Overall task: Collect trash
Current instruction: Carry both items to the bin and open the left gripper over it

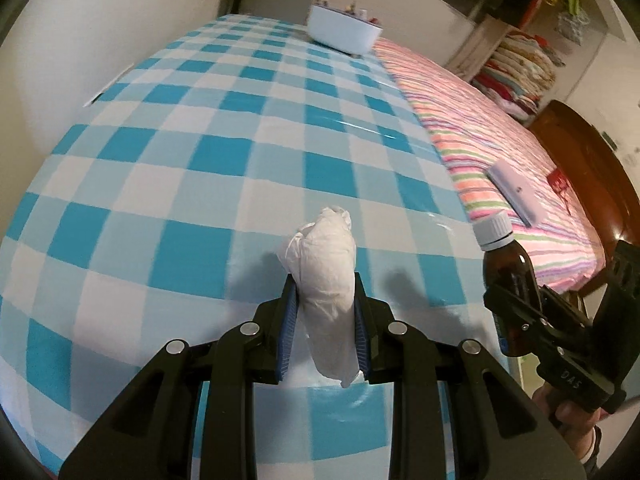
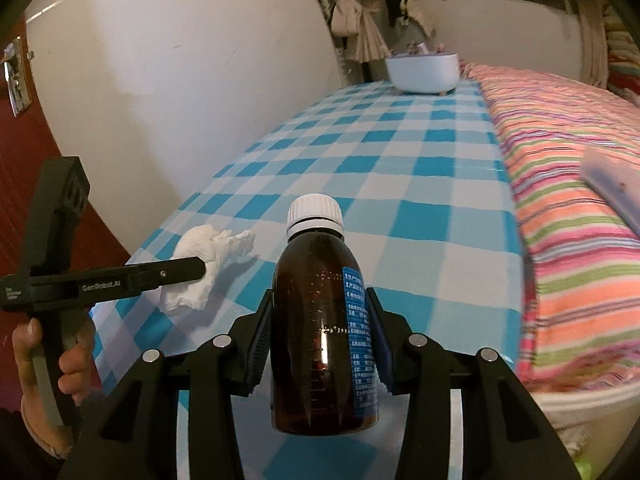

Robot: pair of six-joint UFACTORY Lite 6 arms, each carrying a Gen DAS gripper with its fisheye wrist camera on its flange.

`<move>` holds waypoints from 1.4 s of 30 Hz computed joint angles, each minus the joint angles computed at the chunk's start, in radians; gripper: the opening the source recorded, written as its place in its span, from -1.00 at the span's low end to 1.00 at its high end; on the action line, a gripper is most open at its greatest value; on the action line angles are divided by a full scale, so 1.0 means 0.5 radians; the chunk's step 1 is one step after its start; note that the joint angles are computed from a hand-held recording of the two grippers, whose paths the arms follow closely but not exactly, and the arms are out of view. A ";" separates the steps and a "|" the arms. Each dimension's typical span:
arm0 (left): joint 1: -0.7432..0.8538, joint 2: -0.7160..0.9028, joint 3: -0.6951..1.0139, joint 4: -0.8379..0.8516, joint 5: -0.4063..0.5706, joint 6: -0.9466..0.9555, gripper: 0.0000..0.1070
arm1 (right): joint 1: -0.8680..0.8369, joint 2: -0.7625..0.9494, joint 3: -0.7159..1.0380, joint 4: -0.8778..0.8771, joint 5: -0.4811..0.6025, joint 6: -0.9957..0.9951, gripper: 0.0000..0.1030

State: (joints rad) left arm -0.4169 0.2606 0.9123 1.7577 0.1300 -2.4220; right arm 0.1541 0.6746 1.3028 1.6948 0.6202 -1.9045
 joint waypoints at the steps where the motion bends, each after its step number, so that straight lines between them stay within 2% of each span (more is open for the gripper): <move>1: -0.020 0.008 0.012 -0.015 0.002 0.012 -0.53 | -0.036 -0.050 -0.071 0.046 0.006 -0.071 -0.18; 4: -0.085 0.049 0.065 -0.101 0.000 0.092 -0.53 | -0.137 -0.162 -0.223 0.106 0.044 -0.186 -0.18; 9: -0.225 0.141 0.217 -0.555 0.040 0.548 -0.53 | -0.352 -0.327 -0.450 0.161 0.154 -0.317 -0.18; 15: -0.364 0.216 0.369 -0.913 0.075 0.922 -0.53 | -0.587 -0.454 -0.636 0.206 0.255 -0.449 -0.18; 27: -0.480 0.412 0.606 -1.285 0.048 1.320 -0.53 | -0.949 -0.512 -0.795 0.253 0.342 -0.566 -0.18; 38: -0.657 0.569 0.889 -1.574 0.166 1.672 -0.53 | -1.131 -0.618 -0.991 0.483 0.401 -0.809 -0.16; 40: -0.685 0.595 0.941 -1.658 0.189 1.767 -0.53 | -1.172 -0.619 -0.995 0.490 0.442 -0.805 -0.10; 42: -0.708 0.606 0.982 -1.707 0.191 1.825 -0.53 | -1.225 -0.616 -0.994 0.525 0.509 -0.795 0.03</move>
State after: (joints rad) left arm -0.7711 0.5635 1.4034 0.9041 0.2257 -1.5097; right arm -0.4585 0.3666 0.8060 1.9572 0.8745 -2.3022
